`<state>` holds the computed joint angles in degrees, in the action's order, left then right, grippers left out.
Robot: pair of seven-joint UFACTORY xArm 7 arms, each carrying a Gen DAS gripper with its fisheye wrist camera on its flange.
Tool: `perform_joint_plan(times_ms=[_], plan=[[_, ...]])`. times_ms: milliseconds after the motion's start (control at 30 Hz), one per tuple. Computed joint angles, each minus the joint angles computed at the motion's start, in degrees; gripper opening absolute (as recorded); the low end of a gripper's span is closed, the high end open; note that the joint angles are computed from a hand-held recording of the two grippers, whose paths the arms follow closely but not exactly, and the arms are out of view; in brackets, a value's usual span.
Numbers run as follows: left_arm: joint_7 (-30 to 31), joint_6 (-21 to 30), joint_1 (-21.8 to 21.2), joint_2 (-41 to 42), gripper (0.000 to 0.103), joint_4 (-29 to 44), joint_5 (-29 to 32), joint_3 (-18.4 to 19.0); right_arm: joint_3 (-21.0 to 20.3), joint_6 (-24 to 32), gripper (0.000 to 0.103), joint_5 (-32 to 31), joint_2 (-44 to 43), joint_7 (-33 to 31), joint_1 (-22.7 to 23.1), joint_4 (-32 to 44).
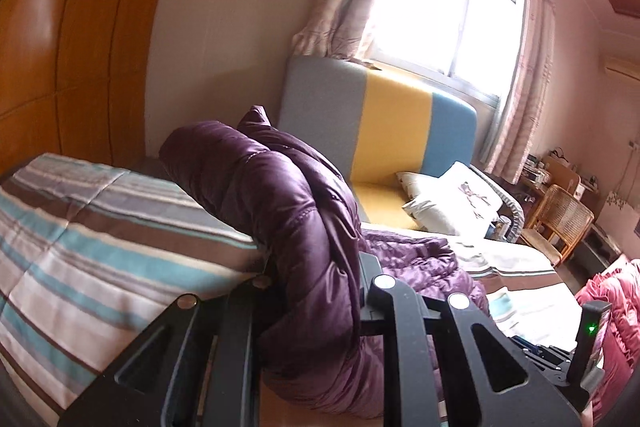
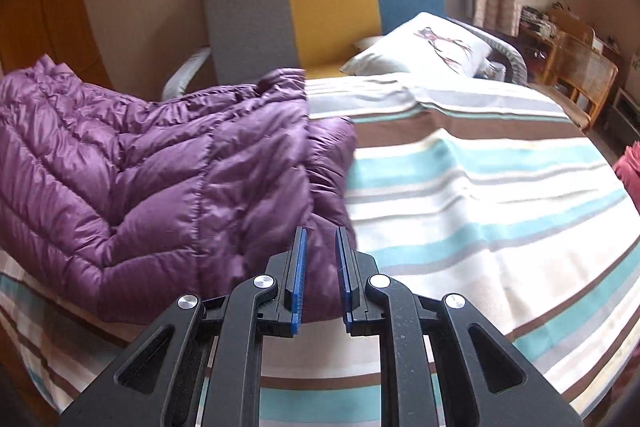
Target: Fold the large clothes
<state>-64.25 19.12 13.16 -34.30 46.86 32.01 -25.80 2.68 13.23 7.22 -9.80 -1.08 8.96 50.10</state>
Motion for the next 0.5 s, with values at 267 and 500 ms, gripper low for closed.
perform_joint_plan(times_ms=[267,500], plan=[[-1.8,0.2,0.0,9.1,0.017,10.0,5.8,-6.1,-1.6,-0.6,0.015,3.9,-1.3,-2.0,0.7,-1.5],[-1.8,1.0,-6.1,18.8,0.018,16.0,11.0,-6.5,-3.3,-0.4,0.015,7.6,-2.2,-4.4,1.0,-2.2]])
